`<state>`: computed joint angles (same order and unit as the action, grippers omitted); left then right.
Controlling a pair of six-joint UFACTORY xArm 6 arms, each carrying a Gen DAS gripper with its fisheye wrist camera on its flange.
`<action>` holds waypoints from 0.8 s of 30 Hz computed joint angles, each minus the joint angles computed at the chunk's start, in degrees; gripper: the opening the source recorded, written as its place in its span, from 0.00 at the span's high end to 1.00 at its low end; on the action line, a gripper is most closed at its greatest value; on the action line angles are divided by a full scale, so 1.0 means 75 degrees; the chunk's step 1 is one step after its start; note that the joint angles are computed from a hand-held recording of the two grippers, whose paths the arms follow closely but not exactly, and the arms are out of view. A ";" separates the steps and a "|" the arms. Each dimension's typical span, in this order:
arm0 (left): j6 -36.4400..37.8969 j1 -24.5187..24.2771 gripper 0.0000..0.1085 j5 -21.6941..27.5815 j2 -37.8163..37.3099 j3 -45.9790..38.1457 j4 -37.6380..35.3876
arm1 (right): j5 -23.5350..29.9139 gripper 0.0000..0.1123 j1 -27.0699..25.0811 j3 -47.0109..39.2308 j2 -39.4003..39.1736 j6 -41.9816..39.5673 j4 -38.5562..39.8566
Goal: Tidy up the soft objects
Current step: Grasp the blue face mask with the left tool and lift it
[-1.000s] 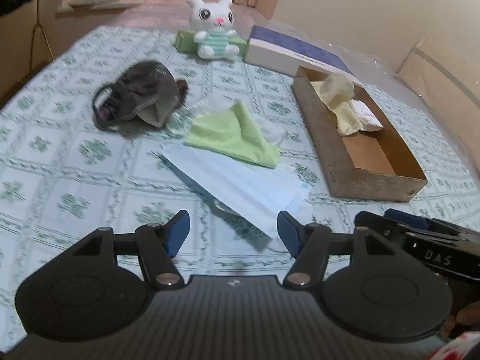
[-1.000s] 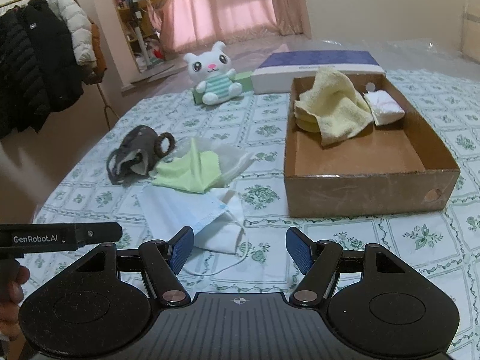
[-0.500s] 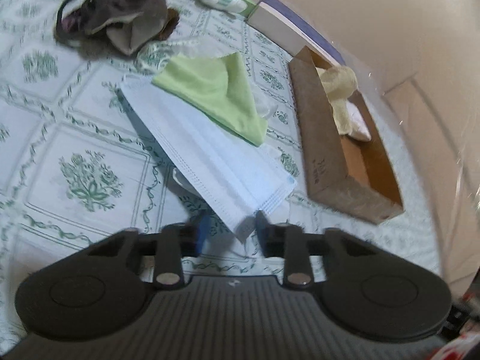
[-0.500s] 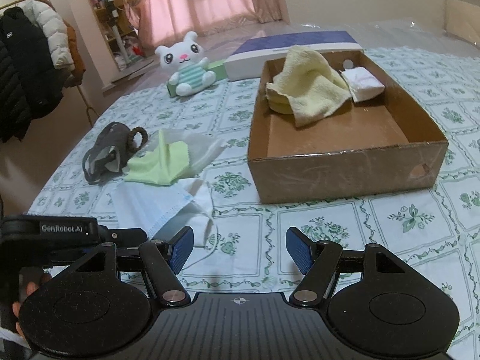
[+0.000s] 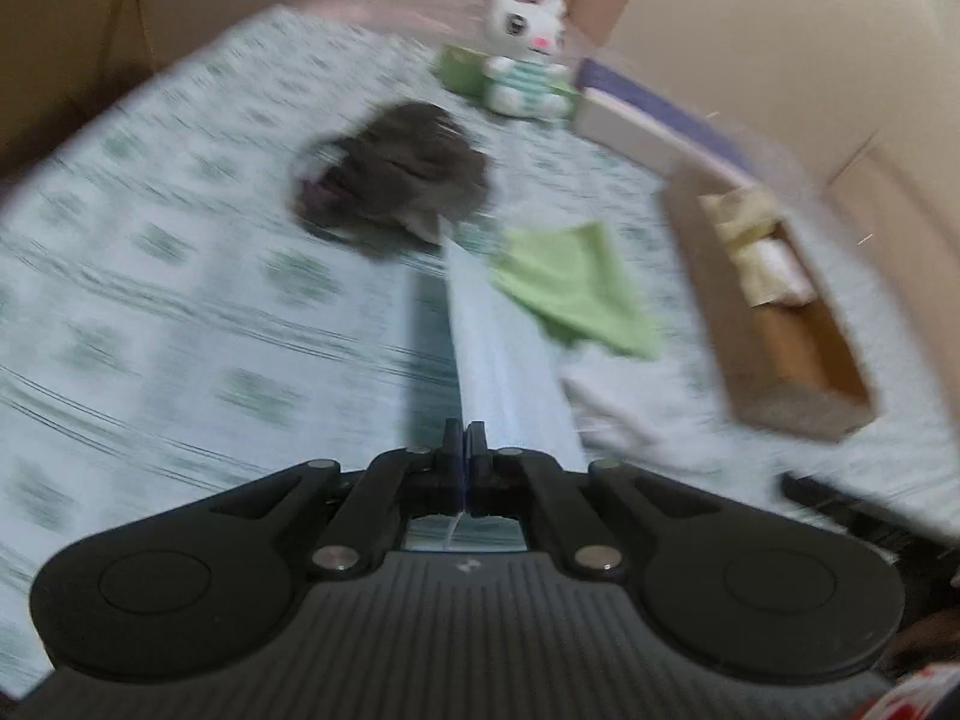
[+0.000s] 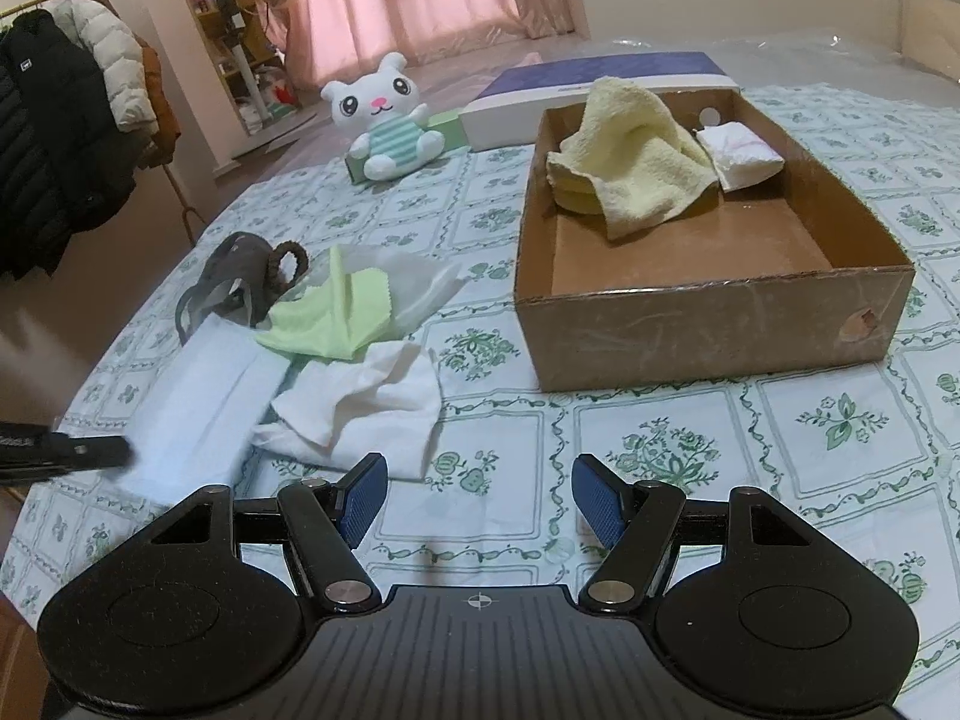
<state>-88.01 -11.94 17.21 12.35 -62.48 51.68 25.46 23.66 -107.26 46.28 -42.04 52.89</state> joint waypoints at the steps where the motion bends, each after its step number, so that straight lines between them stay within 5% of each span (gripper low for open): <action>1: 0.0157 -0.0071 1.00 0.0411 -0.0118 0.0034 0.0100 | 0.0011 0.39 0.0009 0.0002 0.0003 -0.0008 0.0003; 3: 0.0690 -0.0204 1.00 0.1157 -0.0231 0.0028 0.0214 | 0.0027 0.39 0.0028 -0.0017 0.0024 -0.0015 0.0003; 6: 0.1205 -0.0192 0.97 0.1262 -0.0037 -0.0069 0.0034 | 0.0061 0.39 0.0053 -0.0046 0.0049 -0.0010 -0.0007; 8: 0.1435 -0.0159 0.81 0.1108 0.0167 -0.0184 -0.0004 | 0.0084 0.39 0.0059 -0.0069 0.0063 -0.0021 -0.0006; 10: 0.1651 -0.0156 0.45 0.1045 0.0410 -0.0369 0.0048 | 0.0085 0.39 0.0066 -0.0067 0.0058 -0.0038 -0.0003; 11: 0.1715 -0.0142 0.41 0.0991 0.0576 -0.0498 0.0162 | 0.0085 0.39 0.0066 -0.0067 0.0058 -0.0038 -0.0003; 16: 0.2657 0.0006 0.36 0.0955 0.1436 -0.1202 -0.0285 | 0.0093 0.39 0.0059 -0.0117 0.0096 0.0045 -0.0037; 21: 0.2809 0.0359 0.32 -0.0317 0.1694 -0.1192 -0.1249 | 0.0159 0.39 0.0049 -0.0236 0.0194 0.0175 -0.0110; 24: 0.2952 0.0278 0.28 -0.0343 0.1833 -0.1395 -0.1505 | 0.0297 0.39 0.0026 -0.0431 0.0332 0.0394 -0.0219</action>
